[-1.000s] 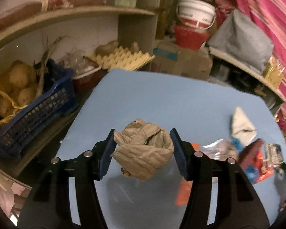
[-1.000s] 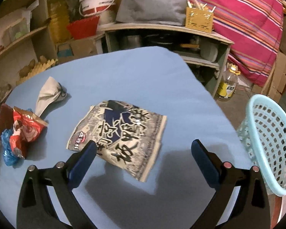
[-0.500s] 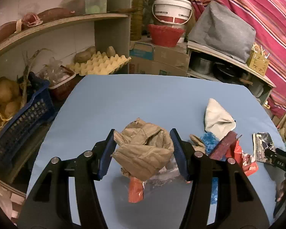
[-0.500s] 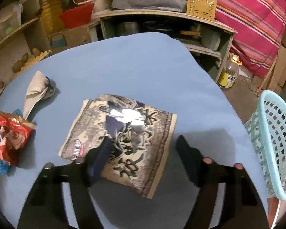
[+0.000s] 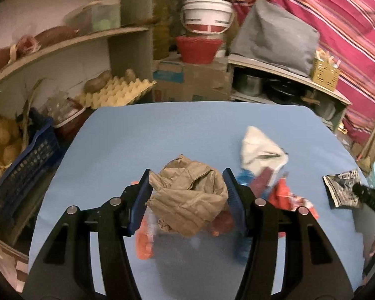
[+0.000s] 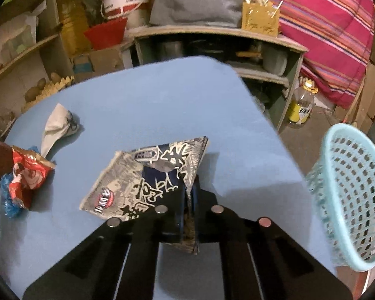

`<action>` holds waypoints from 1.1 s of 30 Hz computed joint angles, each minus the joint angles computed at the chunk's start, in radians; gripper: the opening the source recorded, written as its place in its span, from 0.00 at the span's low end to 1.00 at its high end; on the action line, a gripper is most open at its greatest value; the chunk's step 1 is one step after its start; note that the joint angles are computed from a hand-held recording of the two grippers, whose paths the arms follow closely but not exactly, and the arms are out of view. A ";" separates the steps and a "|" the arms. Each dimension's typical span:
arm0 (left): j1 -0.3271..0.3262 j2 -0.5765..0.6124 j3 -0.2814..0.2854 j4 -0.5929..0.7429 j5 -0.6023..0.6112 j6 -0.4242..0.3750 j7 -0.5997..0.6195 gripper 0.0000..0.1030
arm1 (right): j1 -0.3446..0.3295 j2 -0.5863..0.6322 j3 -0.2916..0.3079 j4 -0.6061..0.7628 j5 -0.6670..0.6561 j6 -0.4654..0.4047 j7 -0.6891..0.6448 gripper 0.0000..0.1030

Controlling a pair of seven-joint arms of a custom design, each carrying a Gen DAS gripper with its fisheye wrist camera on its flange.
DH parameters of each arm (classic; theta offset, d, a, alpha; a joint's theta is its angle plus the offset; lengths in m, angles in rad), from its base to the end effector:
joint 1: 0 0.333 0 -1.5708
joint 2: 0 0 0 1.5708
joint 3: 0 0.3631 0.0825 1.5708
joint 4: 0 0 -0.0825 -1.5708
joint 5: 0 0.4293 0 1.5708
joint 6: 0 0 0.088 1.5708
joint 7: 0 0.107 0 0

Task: Collect trash
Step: 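Grasp the black-and-white printed packet with the right tool while the left tool holds the paper ball, then carry both items to the basket and open the left tool to drop the paper ball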

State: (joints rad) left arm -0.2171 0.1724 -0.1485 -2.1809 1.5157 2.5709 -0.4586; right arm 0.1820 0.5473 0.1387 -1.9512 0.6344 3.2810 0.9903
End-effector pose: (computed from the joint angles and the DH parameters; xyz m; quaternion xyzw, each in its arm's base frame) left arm 0.5592 -0.2299 0.3376 -0.7519 0.4980 -0.2482 0.3535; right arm 0.6902 0.1546 0.2791 -0.7163 0.5918 -0.2159 0.3002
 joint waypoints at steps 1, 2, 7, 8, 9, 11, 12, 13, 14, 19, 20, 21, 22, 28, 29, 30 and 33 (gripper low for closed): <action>-0.007 0.007 -0.006 0.011 0.000 -0.003 0.001 0.54 | -0.031 -0.007 0.026 -0.008 -0.005 0.007 -0.008 0.05; -0.011 0.013 -0.008 0.021 -0.001 0.000 0.003 0.54 | -0.073 -0.021 0.059 -0.021 -0.010 0.012 -0.017 0.05; -0.063 0.072 -0.025 0.115 -0.023 -0.020 0.050 0.54 | -0.230 -0.066 0.162 -0.059 -0.033 0.040 -0.029 0.05; -0.075 0.082 -0.025 0.131 -0.022 -0.017 0.048 0.54 | -0.263 -0.072 0.181 -0.065 -0.042 0.044 -0.029 0.05; -0.087 0.098 -0.026 0.153 -0.020 -0.010 0.049 0.54 | -0.306 -0.080 0.207 -0.073 -0.052 0.048 -0.027 0.05; -0.115 0.135 -0.026 0.204 -0.026 -0.010 0.069 0.54 | -0.374 -0.093 0.244 -0.090 -0.073 0.056 -0.019 0.05; -0.131 0.155 -0.026 0.230 -0.032 -0.013 0.083 0.54 | -0.405 -0.096 0.261 -0.097 -0.086 0.061 -0.014 0.05; -0.148 0.183 -0.027 0.269 -0.040 -0.011 0.106 0.54 | -0.439 -0.101 0.279 -0.105 -0.101 0.067 -0.008 0.05; -0.164 0.202 -0.023 0.295 -0.047 -0.008 0.121 0.54 | -0.477 -0.106 0.296 -0.114 -0.116 0.070 0.001 0.05; -0.244 0.331 -0.006 0.478 -0.099 0.029 0.217 0.54 | -0.614 -0.117 0.346 -0.141 -0.191 0.078 0.054 0.05; -0.259 0.356 -0.003 0.514 -0.113 0.036 0.241 0.54 | -0.641 -0.117 0.354 -0.146 -0.206 0.079 0.065 0.05; -0.272 0.383 0.000 0.553 -0.129 0.043 0.268 0.54 | -0.661 -0.118 0.354 -0.147 -0.218 0.075 0.075 0.05; -0.286 0.409 0.003 0.590 -0.147 0.050 0.296 0.54 | -0.675 -0.116 0.350 -0.145 -0.228 0.070 0.082 0.05; -0.345 0.572 0.006 0.823 -0.280 0.089 0.467 0.54 | -0.740 -0.102 0.338 -0.129 -0.243 0.045 0.083 0.05; -0.350 0.596 0.005 0.859 -0.307 0.092 0.499 0.54 | -0.762 -0.096 0.349 -0.125 -0.243 0.044 0.079 0.05; -0.359 0.625 0.004 0.901 -0.333 0.091 0.531 0.54 | -0.779 -0.093 0.360 -0.125 -0.242 0.045 0.076 0.05; -0.384 0.696 0.009 1.010 -0.397 0.095 0.613 0.54 | -0.808 -0.082 0.370 -0.119 -0.242 0.048 0.066 0.05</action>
